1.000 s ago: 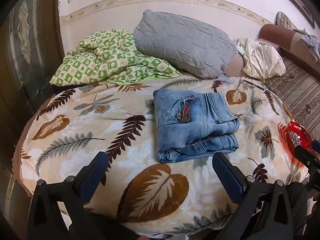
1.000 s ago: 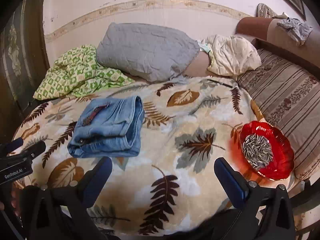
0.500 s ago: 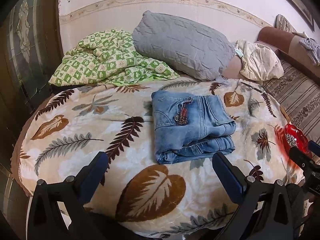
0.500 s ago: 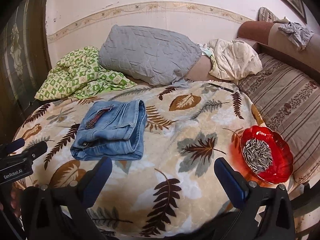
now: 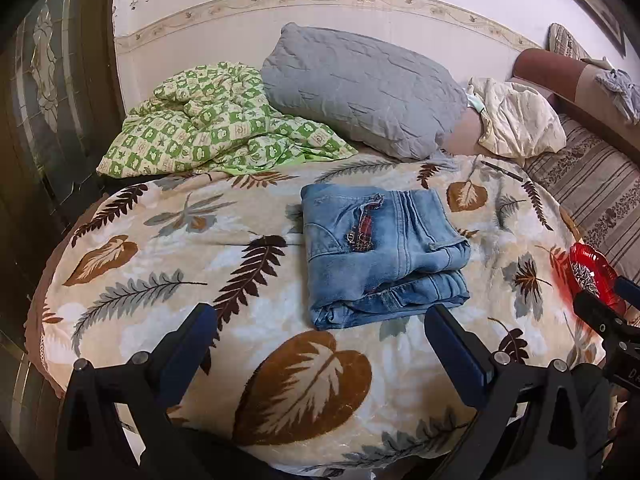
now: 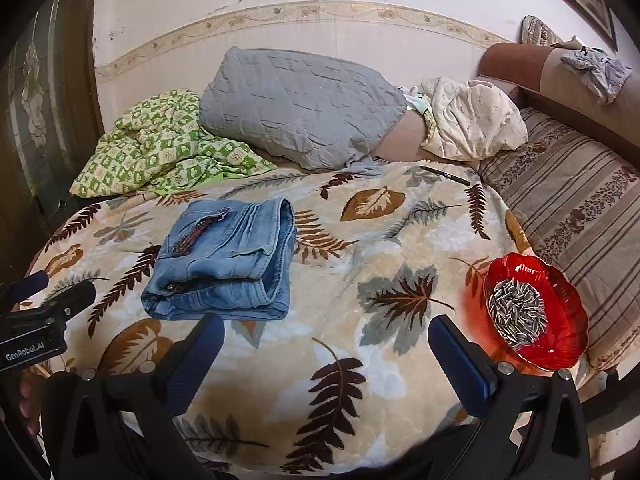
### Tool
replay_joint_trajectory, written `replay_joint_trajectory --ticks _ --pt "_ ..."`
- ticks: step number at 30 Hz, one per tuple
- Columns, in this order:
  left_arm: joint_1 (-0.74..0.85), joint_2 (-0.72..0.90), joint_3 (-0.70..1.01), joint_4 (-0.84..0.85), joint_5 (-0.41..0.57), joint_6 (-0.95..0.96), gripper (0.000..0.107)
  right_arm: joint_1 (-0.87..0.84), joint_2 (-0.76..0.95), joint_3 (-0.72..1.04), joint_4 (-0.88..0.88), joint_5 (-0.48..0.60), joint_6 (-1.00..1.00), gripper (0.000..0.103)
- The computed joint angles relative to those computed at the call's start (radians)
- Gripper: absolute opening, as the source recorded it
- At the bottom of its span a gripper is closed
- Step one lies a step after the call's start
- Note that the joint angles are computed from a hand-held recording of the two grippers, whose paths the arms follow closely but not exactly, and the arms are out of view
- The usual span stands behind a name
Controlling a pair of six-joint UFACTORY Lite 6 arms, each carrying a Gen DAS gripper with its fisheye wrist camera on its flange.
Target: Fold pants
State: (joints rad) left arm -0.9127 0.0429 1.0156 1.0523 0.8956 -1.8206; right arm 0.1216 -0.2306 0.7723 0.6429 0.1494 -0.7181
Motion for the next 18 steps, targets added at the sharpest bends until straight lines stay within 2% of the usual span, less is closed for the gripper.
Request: replay_joint_trajectory --ticks 18 --pt "-0.002 0.000 -0.004 0.002 0.000 -0.004 0.103 0.013 0.013 0.006 -0.024 0.000 0.028 0.103"
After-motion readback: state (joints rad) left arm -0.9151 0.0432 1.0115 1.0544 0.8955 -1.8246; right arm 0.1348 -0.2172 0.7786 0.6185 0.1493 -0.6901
